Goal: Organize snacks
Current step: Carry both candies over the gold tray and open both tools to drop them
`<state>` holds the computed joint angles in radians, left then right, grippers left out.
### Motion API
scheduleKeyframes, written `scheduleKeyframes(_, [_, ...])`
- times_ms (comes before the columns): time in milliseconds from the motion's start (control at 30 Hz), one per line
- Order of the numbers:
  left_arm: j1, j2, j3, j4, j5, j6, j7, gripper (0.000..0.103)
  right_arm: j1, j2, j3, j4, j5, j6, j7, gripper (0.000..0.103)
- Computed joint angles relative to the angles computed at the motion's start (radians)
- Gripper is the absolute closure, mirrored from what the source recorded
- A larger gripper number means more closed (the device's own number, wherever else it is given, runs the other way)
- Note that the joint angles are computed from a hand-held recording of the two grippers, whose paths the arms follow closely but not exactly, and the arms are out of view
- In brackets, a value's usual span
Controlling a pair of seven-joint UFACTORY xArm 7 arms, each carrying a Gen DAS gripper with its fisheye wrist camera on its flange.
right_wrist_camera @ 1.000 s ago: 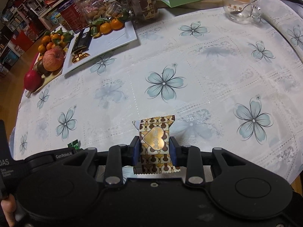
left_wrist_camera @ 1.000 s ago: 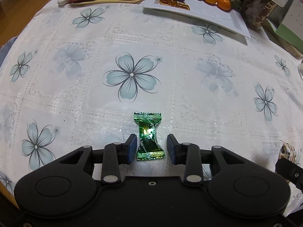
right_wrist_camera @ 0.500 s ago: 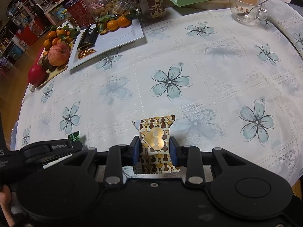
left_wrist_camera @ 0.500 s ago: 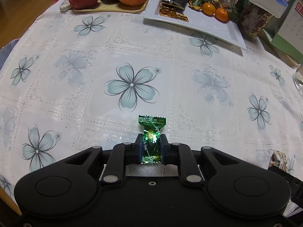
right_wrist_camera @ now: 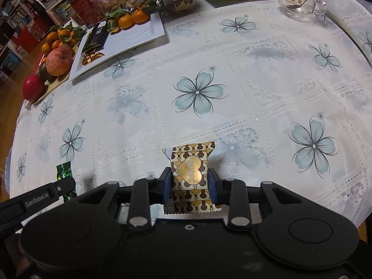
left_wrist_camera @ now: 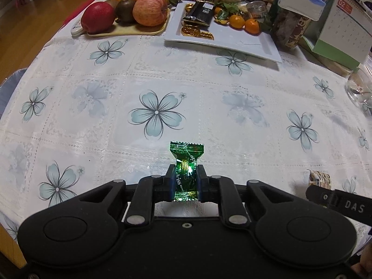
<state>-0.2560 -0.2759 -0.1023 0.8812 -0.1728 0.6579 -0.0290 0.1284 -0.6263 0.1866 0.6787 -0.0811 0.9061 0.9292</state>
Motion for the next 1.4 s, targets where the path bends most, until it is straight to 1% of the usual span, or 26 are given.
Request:
scheduleKeyframes(133, [-0.013,-0.095,0.021,-0.065,-0.033,-0.021,0.046,0.08,-0.002,-0.05,0.03,-0.027,-0.041,-0.023,0.014,0.069])
scheduleKeyframes(233, [-0.024,-0.193,0.044,-0.13,-0.06,-0.018,0.083,0.08,0.011,-0.112,0.055,-0.051,-0.061,-0.035,0.018,0.069])
scheduleKeyframes(333, [-0.027,-0.304,0.055,-0.211,-0.066,-0.036,0.106,0.08,0.037,-0.215,0.086,-0.099,-0.062,-0.053,0.033,0.069])
scheduleKeyframes(467, [-0.041,-0.477,0.077,-0.326,-0.068,-0.022,0.131,0.08,0.089,-0.376,0.136,-0.164,-0.032,-0.006,0.077,0.069])
scheduleKeyframes(667, [-0.065,-0.739,0.115,-0.456,-0.079,0.064,0.176,0.08,0.178,-0.578,0.233,-0.198,-0.005,0.146,0.134,0.069])
scheduleKeyframes(800, [-0.062,-0.902,0.109,-0.517,-0.074,0.137,0.18,0.08,0.224,-0.68,0.28,-0.194,0.037,0.257,0.192,0.069])
scheduleKeyframes(900, [-0.061,-0.995,0.106,-0.543,-0.073,0.205,0.172,0.08,0.247,-0.742,0.313,-0.182,0.072,0.345,0.24,0.069])
scheduleKeyframes(1033, [-0.065,-1.09,0.098,-0.563,-0.08,0.289,0.159,0.08,0.272,-0.799,0.359,-0.151,0.107,0.443,0.279,0.069])
scheduleKeyframes(1133, [-0.067,-1.151,0.086,-0.573,-0.081,0.344,0.15,0.08,0.283,-0.813,0.396,-0.122,0.128,0.491,0.287,0.069])
scheduleKeyframes(1267, [-0.076,-1.204,0.083,-0.575,-0.087,0.421,0.148,0.08,0.293,-0.826,0.436,-0.083,0.149,0.532,0.288,0.069])
scheduleKeyframes(1400, [-0.077,-1.241,0.084,-0.574,-0.099,0.481,0.145,0.08,0.301,-0.837,0.461,-0.058,0.174,0.556,0.286,0.069])
